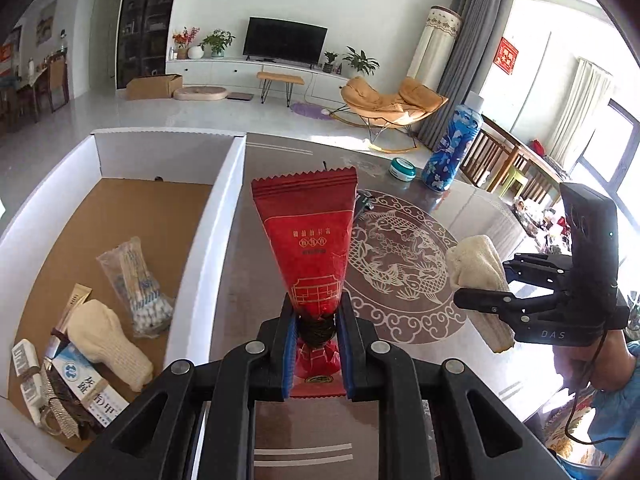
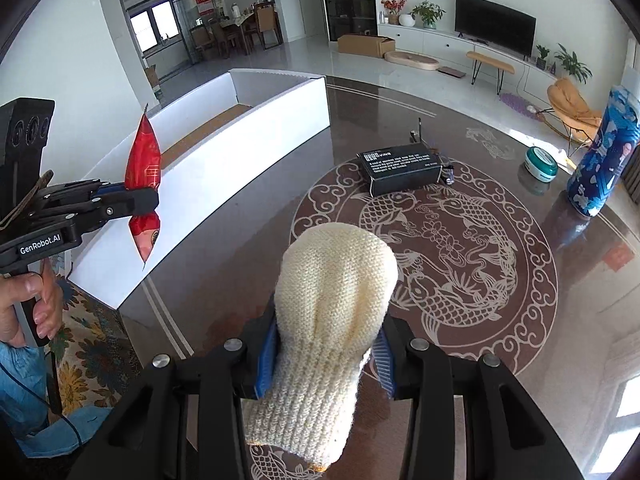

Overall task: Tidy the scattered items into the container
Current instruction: 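Lift the candy with the left tool and carry both items over the tray, then open both tools to drop the candy and mitten into the tray, then move both open tools back over the table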

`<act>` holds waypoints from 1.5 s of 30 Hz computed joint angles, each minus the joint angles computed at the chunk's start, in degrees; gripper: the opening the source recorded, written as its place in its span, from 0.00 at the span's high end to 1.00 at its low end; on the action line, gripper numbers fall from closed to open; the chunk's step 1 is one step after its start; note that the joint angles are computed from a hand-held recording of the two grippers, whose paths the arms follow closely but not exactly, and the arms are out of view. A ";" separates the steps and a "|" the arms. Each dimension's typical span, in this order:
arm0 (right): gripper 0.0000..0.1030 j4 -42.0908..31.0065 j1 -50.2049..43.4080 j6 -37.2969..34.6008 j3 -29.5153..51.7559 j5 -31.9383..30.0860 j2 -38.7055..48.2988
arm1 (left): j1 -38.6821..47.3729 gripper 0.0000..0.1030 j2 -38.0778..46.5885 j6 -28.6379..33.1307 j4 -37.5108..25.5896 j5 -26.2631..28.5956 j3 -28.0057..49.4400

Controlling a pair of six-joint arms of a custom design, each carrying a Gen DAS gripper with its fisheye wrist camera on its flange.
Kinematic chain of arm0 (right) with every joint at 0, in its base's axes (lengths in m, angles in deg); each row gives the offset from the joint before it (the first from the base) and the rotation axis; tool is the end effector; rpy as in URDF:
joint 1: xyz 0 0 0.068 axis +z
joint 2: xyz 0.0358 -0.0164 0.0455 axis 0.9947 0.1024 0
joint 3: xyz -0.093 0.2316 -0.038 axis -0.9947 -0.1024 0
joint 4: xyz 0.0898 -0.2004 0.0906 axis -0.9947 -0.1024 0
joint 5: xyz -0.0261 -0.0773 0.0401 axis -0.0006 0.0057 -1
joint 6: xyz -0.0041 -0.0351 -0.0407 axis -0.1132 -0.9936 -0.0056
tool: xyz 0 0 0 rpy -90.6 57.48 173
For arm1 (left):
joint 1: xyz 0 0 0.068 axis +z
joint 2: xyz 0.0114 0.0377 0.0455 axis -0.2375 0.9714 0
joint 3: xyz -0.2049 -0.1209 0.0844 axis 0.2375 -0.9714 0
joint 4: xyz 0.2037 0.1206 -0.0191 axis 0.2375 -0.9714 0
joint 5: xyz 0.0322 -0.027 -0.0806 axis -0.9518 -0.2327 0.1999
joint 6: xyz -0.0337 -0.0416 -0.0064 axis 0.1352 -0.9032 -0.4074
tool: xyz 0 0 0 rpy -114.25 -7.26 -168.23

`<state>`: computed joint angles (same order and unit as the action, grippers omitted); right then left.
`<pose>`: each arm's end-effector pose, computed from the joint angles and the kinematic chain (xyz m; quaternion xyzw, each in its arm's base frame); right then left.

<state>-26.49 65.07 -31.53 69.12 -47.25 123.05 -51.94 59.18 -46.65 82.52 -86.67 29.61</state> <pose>0.3201 -0.0890 0.1182 -0.3857 0.8695 0.1727 0.2556 0.1921 -0.1348 0.1435 -0.0953 0.9167 -0.0919 0.3769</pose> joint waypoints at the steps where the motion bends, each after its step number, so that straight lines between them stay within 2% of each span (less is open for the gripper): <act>1: 0.60 0.11 2.73 1.94 -0.64 -0.55 -1.87 | 3.17 0.83 -4.88 1.26 -2.76 0.55 -1.93; 3: 0.60 0.96 8.69 6.49 -1.85 -1.59 -5.47 | 10.90 0.83 -13.25 5.14 -8.52 2.43 -4.38; 5: 0.60 2.58 15.58 11.93 -3.04 -2.11 -9.23 | 20.91 0.83 -18.79 10.62 -12.24 6.70 -5.68; 8: 0.60 6.10 26.07 20.17 -3.23 -1.60 -12.74 | 35.15 0.83 -20.94 19.00 -13.93 13.39 -5.73; 12: 0.60 11.28 38.42 28.94 0.59 1.14 -11.03 | 47.46 0.83 -13.14 26.75 -10.30 19.72 -2.99; 17: 0.59 15.82 48.31 36.50 10.10 7.34 -0.37 | 54.01 0.83 2.32 31.36 -3.99 23.06 2.11; 23: 0.59 17.58 52.37 39.04 21.20 15.12 13.81 | 55.55 0.83 19.53 32.22 1.58 23.73 7.50; 25: 0.55 17.23 52.51 39.56 24.62 15.89 17.79 | 54.90 0.81 23.18 31.71 1.76 22.67 8.84; 26: 0.41 16.11 52.46 40.04 26.90 15.91 19.94 | 54.28 0.74 24.74 31.15 1.37 21.38 9.60; 27: 0.13 15.17 52.49 40.91 28.96 16.00 21.84 | 53.71 0.57 25.92 30.60 1.08 20.05 10.24; 28: 0.01 15.30 52.29 41.76 29.96 15.77 23.05 | 53.49 0.46 26.68 30.41 1.45 19.18 10.46; 29: 0.00 16.21 51.97 42.52 30.00 14.99 23.45 | 53.15 0.28 26.77 30.09 2.33 18.31 10.01; 30: 0.00 16.82 51.60 43.38 30.11 14.00 23.77 | 52.85 0.23 26.33 29.68 3.22 17.42 9.22; 33: 0.00 19.79 50.23 46.27 28.03 11.37 22.98 | 52.19 0.23 24.07 28.25 4.25 16.69 7.06; 38: 0.00 34.24 46.10 47.41 12.18 8.82 14.48 | 47.14 0.23 15.54 25.28 3.00 12.47 2.43; 42: 0.00 41.79 38.38 46.19 2.55 5.90 11.10 | 38.49 0.22 6.87 21.61 -1.74 8.64 0.88; 45: 0.00 43.94 30.91 40.66 -1.67 6.41 12.18 | 28.52 0.22 1.49 17.21 -6.68 4.83 1.16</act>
<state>17.45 95.99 9.13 67.45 -40.84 135.23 -23.42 60.67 -29.44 75.83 -81.84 30.77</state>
